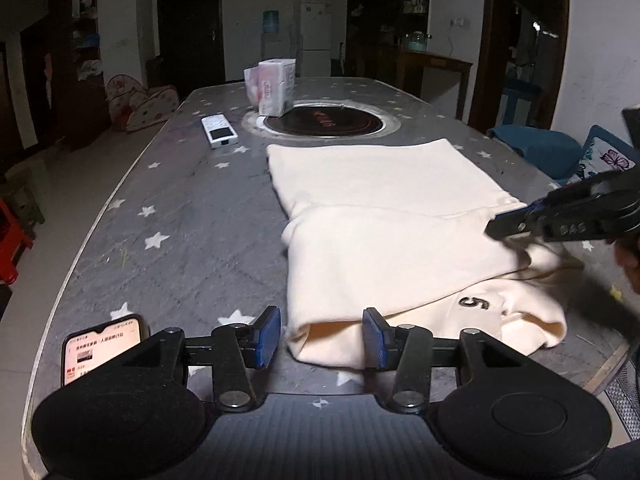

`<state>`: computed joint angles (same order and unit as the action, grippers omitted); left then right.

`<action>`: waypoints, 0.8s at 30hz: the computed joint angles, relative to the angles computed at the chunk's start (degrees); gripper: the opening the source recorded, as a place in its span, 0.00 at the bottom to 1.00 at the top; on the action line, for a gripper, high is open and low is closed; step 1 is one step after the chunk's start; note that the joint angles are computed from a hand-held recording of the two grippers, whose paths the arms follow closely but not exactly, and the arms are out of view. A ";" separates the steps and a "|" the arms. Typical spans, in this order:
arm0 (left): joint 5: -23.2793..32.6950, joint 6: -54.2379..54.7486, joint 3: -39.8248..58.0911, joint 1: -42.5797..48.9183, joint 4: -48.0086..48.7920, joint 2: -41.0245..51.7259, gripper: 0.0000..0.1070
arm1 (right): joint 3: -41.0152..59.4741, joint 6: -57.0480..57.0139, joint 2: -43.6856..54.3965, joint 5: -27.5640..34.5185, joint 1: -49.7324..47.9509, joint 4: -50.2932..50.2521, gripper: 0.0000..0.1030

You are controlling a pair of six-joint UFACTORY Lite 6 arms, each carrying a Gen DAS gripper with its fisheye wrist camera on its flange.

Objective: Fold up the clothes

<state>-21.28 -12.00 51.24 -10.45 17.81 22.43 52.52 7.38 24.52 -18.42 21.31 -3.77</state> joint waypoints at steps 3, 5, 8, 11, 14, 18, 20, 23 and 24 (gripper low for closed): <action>-0.62 0.46 -0.51 0.60 -0.30 0.19 0.46 | -1.14 -3.47 -2.86 -0.02 0.34 2.56 0.04; -0.80 1.15 -1.10 0.84 -0.64 0.01 0.46 | -1.83 -7.76 -4.93 -0.02 0.68 6.33 0.03; -1.40 6.30 -1.27 0.02 -4.96 0.48 0.43 | -2.50 -13.03 -8.15 0.45 1.05 10.59 0.03; -1.99 10.63 -1.15 -0.99 -8.56 0.97 0.20 | -2.82 -20.95 -11.44 1.13 1.79 17.26 0.03; -3.38 17.44 -2.10 -2.01 -14.49 0.85 0.09 | -4.07 -28.56 -15.14 0.92 2.44 24.62 0.02; -3.90 18.39 -2.96 -1.45 -13.89 0.16 0.07 | -5.51 -31.20 -15.79 0.65 1.30 29.15 0.02; -3.76 17.11 -3.23 -1.27 -11.85 -0.15 0.07 | -5.22 -21.94 -13.46 2.43 -0.41 21.21 0.02; -3.08 19.82 -2.47 -1.93 -14.35 0.23 0.09 | -4.19 -10.92 -9.69 1.81 -1.48 11.55 0.07; -3.01 19.64 -2.37 -1.97 -14.16 0.19 0.09 | -3.66 -8.35 -8.61 1.53 -1.79 9.22 0.10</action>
<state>-24.29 7.64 48.87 -12.42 3.65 22.61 48.86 -0.96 15.90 -16.89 19.51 5.45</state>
